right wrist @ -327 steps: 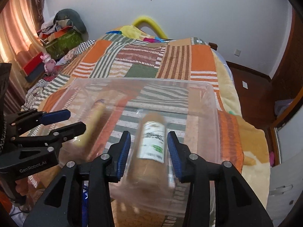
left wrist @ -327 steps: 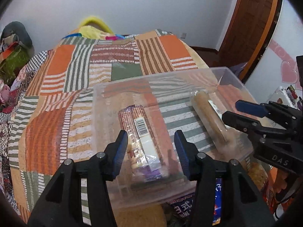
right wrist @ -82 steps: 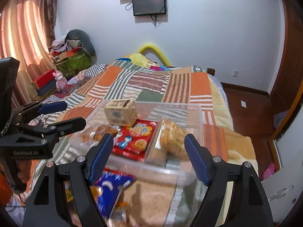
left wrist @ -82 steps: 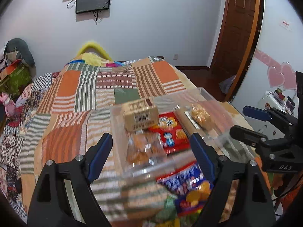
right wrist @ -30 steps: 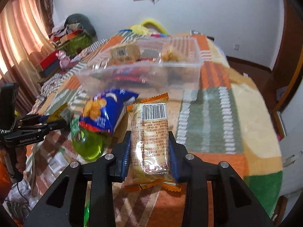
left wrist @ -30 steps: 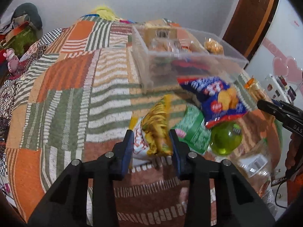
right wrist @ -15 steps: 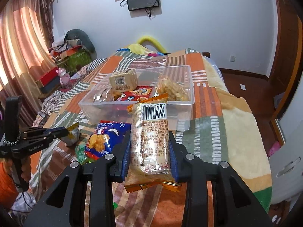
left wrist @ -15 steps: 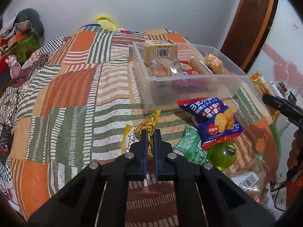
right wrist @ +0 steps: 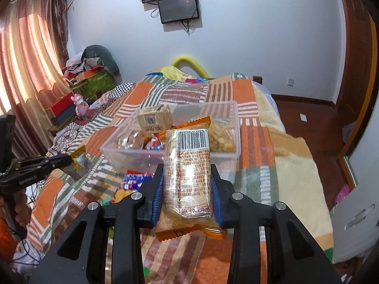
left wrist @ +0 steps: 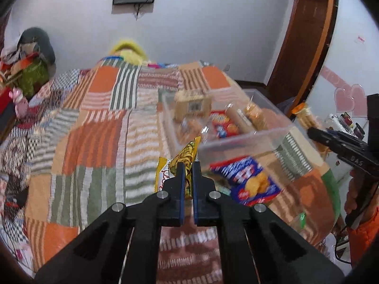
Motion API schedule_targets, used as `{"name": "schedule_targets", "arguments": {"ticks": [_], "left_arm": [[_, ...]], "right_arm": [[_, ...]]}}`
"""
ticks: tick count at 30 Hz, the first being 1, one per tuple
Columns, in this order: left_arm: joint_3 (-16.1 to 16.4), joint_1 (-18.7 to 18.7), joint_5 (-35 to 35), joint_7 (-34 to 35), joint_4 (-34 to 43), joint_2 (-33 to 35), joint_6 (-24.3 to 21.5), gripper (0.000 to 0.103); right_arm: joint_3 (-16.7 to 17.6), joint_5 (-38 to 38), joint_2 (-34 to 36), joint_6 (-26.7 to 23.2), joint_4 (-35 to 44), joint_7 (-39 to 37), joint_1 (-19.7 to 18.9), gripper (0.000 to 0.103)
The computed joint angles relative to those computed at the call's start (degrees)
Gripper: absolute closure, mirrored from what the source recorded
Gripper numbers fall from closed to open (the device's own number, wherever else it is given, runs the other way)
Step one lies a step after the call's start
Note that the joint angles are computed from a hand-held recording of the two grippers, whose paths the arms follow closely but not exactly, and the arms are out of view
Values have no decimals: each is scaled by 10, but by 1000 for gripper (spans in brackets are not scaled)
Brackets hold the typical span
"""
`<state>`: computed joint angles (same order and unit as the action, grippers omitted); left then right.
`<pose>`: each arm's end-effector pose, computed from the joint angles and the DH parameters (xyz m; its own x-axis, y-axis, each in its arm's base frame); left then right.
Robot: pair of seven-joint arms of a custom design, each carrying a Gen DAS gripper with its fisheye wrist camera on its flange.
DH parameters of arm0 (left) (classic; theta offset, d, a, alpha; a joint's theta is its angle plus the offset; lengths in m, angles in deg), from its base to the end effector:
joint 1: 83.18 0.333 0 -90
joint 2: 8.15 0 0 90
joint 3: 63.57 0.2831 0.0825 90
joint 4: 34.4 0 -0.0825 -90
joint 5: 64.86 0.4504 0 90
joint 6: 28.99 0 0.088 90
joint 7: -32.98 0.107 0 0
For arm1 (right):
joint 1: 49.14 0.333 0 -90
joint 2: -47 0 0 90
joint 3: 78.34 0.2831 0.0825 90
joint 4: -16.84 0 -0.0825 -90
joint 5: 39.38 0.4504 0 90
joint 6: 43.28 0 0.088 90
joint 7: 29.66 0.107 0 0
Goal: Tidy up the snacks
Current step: 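Lift the biscuit bar with the right gripper while the left lifts the yellow chip bag, then carry both snacks over the clear box and open both grippers to drop them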
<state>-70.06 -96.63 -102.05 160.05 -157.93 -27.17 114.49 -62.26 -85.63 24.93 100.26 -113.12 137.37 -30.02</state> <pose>0.5434 -0.1979 0.5642 -0.6174 -0.7723 0.1495 -0.6010 0.3405 -0.7231 0.4499 0.3342 0.5195 -0.1430 -0.9848 -0.0984 -0.5840 0.1642 -0.7949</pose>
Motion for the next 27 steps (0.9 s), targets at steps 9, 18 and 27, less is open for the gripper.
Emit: {"name": "schedule_targets", "arguments": {"ticks": [9, 18, 27], "left_arm": [[-24, -18, -21, 4, 89, 72, 33, 99], [-54, -15, 9, -45, 191, 174, 27, 99], [-72, -10, 46, -64, 211, 205, 38, 95]], "right_arm": [[-8, -41, 67, 15, 71, -6, -11, 71], [-50, -7, 148, 36, 130, -31, 5, 71], [-67, 31, 169, 17, 147, -68, 18, 70]]}}
